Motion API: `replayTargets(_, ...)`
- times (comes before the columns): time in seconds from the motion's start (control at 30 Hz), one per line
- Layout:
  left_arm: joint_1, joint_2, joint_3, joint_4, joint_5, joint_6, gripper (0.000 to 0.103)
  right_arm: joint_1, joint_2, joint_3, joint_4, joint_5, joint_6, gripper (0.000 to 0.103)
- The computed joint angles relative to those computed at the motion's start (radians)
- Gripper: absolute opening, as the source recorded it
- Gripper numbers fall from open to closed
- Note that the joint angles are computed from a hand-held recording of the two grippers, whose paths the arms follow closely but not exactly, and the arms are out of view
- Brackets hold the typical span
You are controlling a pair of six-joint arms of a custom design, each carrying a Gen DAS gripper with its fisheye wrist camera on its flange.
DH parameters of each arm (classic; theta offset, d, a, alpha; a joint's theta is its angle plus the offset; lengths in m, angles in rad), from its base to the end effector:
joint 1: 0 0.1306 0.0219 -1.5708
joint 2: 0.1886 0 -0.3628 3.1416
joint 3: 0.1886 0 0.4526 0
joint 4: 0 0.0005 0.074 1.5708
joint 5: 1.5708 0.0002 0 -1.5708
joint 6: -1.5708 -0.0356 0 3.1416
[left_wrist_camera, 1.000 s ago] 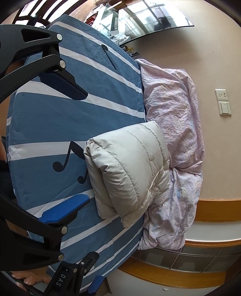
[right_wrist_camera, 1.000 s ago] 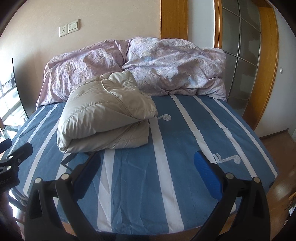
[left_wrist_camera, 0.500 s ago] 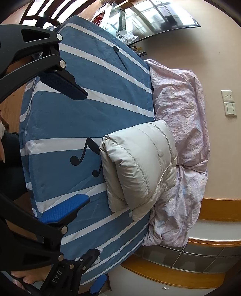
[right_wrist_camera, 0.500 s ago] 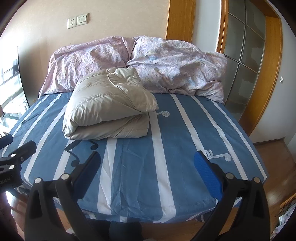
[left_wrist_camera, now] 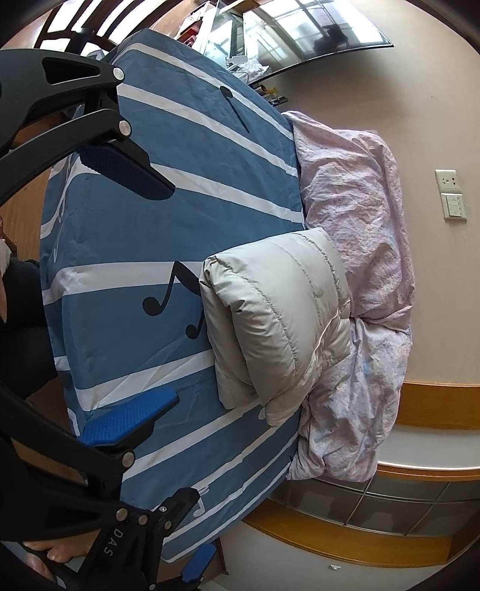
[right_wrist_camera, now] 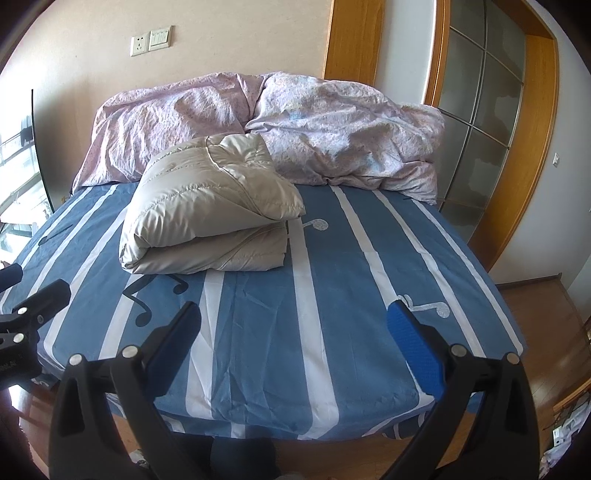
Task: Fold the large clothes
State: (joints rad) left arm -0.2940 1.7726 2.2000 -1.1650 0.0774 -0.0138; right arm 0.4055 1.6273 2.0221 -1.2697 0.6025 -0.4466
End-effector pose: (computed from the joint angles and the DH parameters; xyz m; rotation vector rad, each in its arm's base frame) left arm 0.6238 -0.1923 0.5799 0.3944 2.2831 -0.2320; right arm 0.5538 0.2152 0.5772 0.3009 2.2530 -0.3005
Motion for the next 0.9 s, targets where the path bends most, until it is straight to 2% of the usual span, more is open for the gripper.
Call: replayTargets(0.9,-0.008,0.010,0.015,-0.008,-0.001,-0.020,0.102,-0.006,0.003,0.002,-0.001,-0.001,0.004,0.101)
